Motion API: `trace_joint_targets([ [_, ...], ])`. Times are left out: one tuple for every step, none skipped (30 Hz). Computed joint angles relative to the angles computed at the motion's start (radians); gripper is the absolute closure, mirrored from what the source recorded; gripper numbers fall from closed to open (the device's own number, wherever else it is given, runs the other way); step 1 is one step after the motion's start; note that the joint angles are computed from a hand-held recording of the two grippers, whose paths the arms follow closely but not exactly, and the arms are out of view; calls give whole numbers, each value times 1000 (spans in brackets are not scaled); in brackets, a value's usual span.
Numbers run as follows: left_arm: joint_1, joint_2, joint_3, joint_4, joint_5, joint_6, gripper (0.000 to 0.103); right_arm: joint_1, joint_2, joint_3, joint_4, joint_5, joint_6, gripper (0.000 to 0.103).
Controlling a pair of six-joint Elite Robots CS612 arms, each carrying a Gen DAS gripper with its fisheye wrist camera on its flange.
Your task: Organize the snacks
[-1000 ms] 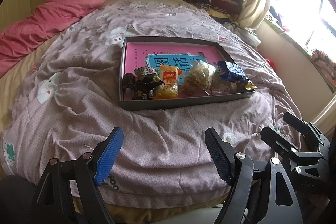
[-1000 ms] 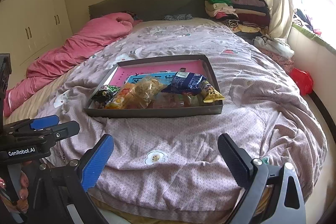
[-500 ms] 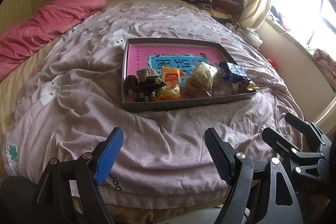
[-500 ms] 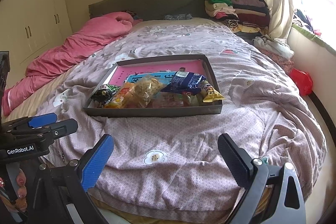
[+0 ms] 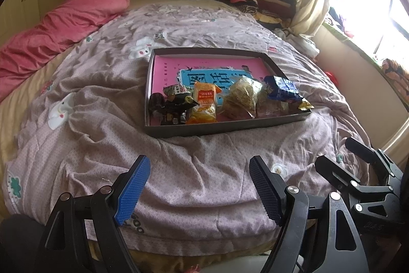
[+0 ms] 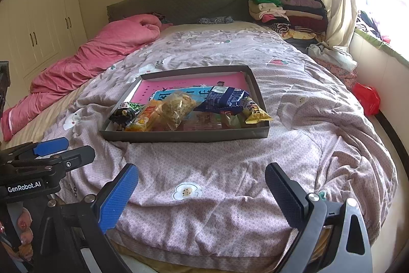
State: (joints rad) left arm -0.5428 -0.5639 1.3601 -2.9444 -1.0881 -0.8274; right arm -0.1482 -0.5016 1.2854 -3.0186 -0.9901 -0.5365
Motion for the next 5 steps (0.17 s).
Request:
trace_joint_targets([
  [2, 1, 0, -4, -4, -4, 22, 0, 0, 0, -1, -2, -1, 3],
  [4, 2, 0, -9, -9, -7, 22, 0, 2, -3, -1, -2, -3, 3],
  [7, 3, 4, -28, -12, -13, 22, -2, 5, -9, 2, 1, -7, 3],
  [11, 4, 9, -46, -14, -19, 22, -3, 11, -20, 1, 2, -6, 3],
  [14, 4, 10, -50, -11, -26, 22, -6, 20, -36, -4, 0, 10, 3],
])
